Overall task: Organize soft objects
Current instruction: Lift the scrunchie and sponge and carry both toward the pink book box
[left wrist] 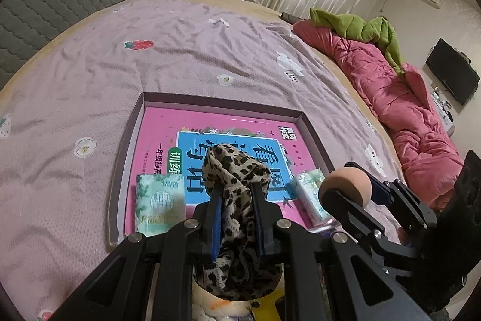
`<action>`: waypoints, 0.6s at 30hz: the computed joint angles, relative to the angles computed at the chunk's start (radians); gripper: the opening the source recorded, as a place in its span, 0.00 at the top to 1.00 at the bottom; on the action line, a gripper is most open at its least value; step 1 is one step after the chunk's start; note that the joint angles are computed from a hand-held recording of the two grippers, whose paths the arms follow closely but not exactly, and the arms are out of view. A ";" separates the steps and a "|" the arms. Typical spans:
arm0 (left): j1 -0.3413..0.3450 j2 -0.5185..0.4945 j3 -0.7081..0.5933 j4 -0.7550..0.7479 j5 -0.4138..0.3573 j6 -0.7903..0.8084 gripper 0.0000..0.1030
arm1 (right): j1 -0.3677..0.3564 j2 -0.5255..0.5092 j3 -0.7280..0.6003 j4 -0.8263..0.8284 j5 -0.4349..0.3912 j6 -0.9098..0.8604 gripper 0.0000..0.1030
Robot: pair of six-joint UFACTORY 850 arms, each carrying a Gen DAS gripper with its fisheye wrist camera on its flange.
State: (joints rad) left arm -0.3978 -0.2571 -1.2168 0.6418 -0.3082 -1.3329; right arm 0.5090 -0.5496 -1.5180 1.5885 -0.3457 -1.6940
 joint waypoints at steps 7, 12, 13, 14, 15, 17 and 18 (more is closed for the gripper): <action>0.010 -0.052 -0.045 -0.084 -0.027 0.098 0.83 | -0.004 -0.035 -0.047 -0.114 -0.010 0.058 0.55; 0.014 -0.075 -0.060 -0.127 -0.033 0.141 0.83 | -0.008 -0.056 -0.068 -0.177 -0.020 0.108 0.55; 0.014 -0.079 -0.062 -0.130 -0.033 0.146 0.83 | -0.008 -0.060 -0.071 -0.194 -0.018 0.124 0.54; 0.015 -0.082 -0.063 -0.136 -0.033 0.151 0.83 | -0.008 -0.062 -0.073 -0.201 -0.018 0.130 0.55; 0.016 -0.084 -0.063 -0.145 -0.030 0.158 0.83 | -0.009 -0.066 -0.077 -0.215 -0.023 0.143 0.55; 0.016 -0.089 -0.065 -0.154 -0.030 0.165 0.83 | -0.009 -0.071 -0.082 -0.229 -0.024 0.151 0.55; 0.017 -0.092 -0.066 -0.167 -0.027 0.175 0.83 | -0.010 -0.075 -0.086 -0.244 -0.027 0.165 0.55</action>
State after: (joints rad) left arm -0.3809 -0.3486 -1.2823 0.4750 -0.3353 -1.1579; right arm 0.4989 -0.6242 -1.6042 1.3443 -0.3729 -1.5285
